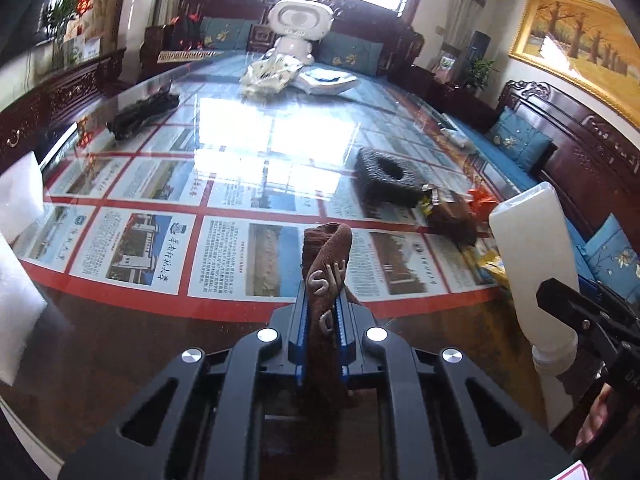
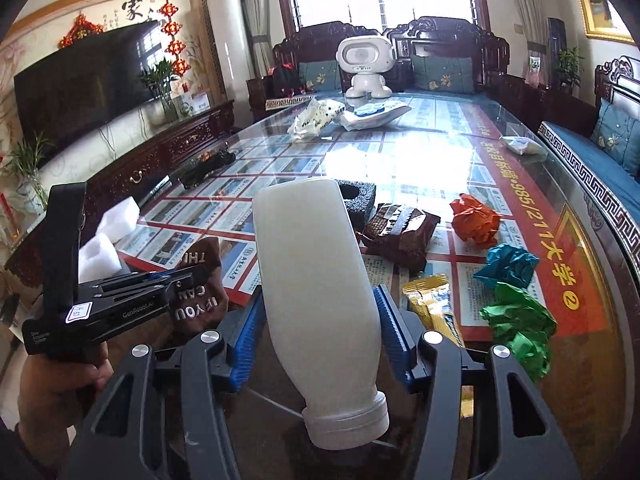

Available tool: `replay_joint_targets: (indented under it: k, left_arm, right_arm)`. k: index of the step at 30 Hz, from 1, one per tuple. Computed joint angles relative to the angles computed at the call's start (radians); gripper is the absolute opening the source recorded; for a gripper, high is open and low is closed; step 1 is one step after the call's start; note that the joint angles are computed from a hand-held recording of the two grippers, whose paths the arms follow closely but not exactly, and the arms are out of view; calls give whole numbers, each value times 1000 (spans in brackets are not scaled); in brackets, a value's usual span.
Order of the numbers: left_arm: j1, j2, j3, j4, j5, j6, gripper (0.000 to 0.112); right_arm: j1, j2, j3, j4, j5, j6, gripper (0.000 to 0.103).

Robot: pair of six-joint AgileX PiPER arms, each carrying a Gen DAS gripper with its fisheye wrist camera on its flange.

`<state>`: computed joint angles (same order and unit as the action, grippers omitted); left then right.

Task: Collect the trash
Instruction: 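Lower both tools over the yellow bin and open them to drop the items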

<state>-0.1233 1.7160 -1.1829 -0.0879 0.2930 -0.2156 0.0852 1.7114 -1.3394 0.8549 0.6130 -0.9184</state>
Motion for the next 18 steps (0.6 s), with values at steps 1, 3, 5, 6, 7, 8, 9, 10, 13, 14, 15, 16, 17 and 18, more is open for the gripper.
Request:
replay_joint_targets:
  k: [1, 3, 5, 6, 7, 8, 9, 10, 13, 14, 15, 16, 17, 18]
  left_arm:
    - [-19, -32, 25, 47, -8, -42, 12]
    - [-55, -89, 67, 73, -12, -54, 12]
    - [-109, -158, 120, 137, -21, -110, 12]
    - [-132, -185, 141, 167, -23, -134, 12]
    - [-168, -225, 171, 205, -22, -172, 12]
    - [-187, -253, 191, 218, -20, -186, 12]
    - [-212, -284, 214, 244, -16, -215, 12]
    - [-250, -318, 239, 308, -10, -284, 12]
    - [-356, -397, 296, 473, 27, -467, 12]
    - [-394, -422, 316, 536, 40, -537, 12]
    - [-425, -443, 333, 584, 53, -593, 12]
    - [-464, -466, 353, 623, 71, -647, 12]
    - [-499, -484, 371, 650, 81, -686, 13]
    - [-533, -497, 387, 679, 91, -728, 13]
  right_arm:
    - [-7, -26, 25, 14, 2, -16, 53]
    - [-26, -95, 95, 51, 5, -60, 53]
    - [-49, -165, 162, 88, 17, -101, 53]
    - [-63, -212, 206, 108, 25, -122, 53]
    - [-79, -258, 247, 126, 35, -142, 53]
    - [-93, -296, 279, 138, 45, -157, 53]
    - [-112, -348, 323, 148, 60, -173, 53]
    - [-129, -393, 358, 153, 72, -182, 53]
    - [-202, -532, 459, 164, 132, -206, 53]
    - [-229, -575, 488, 160, 154, -208, 53]
    - [-265, -624, 522, 155, 184, -215, 53]
    - [-304, -667, 553, 149, 216, -221, 53]
    - [-340, -699, 579, 148, 245, -231, 53]
    - [-401, -746, 616, 148, 296, -249, 53]
